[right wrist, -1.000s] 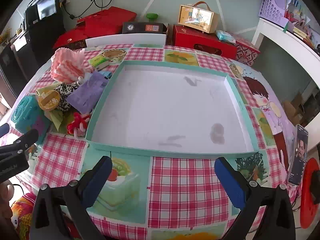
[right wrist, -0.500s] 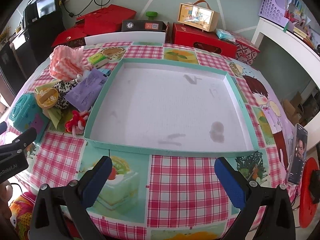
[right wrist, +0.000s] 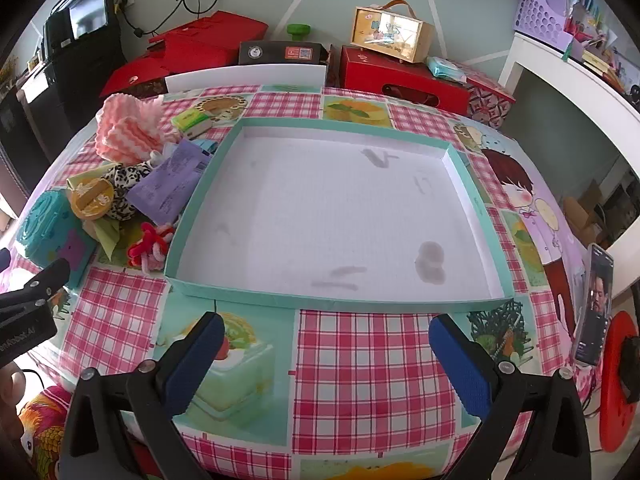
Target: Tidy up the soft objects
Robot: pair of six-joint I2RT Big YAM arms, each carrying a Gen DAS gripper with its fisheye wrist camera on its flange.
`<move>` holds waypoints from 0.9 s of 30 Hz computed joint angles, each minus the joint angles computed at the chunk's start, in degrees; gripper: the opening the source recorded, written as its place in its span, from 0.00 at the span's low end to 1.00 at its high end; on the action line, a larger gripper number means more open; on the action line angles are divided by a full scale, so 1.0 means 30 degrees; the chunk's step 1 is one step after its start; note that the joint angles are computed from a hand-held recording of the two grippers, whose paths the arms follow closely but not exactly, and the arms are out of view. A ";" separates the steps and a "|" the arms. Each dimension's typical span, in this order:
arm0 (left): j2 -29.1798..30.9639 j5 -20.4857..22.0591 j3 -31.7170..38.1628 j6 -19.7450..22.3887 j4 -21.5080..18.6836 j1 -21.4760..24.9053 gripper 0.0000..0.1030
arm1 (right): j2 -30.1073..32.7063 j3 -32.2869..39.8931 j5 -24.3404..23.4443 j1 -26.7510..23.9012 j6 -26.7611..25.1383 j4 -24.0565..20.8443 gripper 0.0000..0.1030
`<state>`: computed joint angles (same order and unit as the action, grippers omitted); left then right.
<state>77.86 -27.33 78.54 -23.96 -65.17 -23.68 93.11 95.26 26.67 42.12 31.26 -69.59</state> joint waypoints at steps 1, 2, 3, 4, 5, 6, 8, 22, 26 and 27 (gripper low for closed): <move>0.0035 -0.0082 0.0030 0.0011 -0.0039 -0.0024 1.00 | -0.0003 -0.0008 0.0011 0.0006 -0.0014 0.0008 1.00; 0.0047 -0.0155 0.0040 0.0011 -0.0055 -0.0052 1.00 | 0.0010 0.0001 0.0036 0.0022 -0.0020 0.0005 1.00; 0.0037 -0.0200 0.0015 0.0010 -0.0034 -0.0072 1.00 | 0.0010 0.0001 0.0036 0.0022 -0.0020 0.0005 1.00; 0.0034 -0.0272 0.0010 -0.0009 -0.0033 -0.0106 1.00 | 0.0015 0.0011 0.0073 0.0031 -0.0012 -0.0015 1.00; 0.0024 -0.0339 0.0005 -0.0007 -0.0015 -0.0122 1.00 | 0.0003 0.0007 0.0097 0.0038 -0.0021 -0.0029 1.00; 0.0001 -0.0388 -0.0018 -0.0034 -0.0012 -0.0149 1.00 | 0.0014 0.0021 0.0129 0.0052 -0.0026 -0.0045 1.00; -0.0021 -0.0461 -0.0034 -0.0048 -0.0002 -0.0155 1.00 | 0.0027 0.0045 0.0199 0.0079 -0.0047 -0.0061 1.00; -0.0072 -0.0660 -0.0048 -0.0267 -0.0158 -0.0182 1.00 | -0.0052 -0.0015 0.0583 0.0205 -0.0261 -0.0009 1.00; -0.0073 -0.0648 -0.0051 -0.0282 -0.0152 -0.0191 1.00 | -0.0072 -0.0046 0.0574 0.0206 -0.0273 0.0008 1.00; -0.0073 -0.0648 -0.0051 -0.0282 -0.0152 -0.0191 1.00 | -0.0077 -0.0054 0.0579 0.0209 -0.0274 0.0014 1.00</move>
<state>77.64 -29.27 78.39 -24.81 -65.63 -24.25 92.88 95.10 28.40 42.75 30.44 -69.55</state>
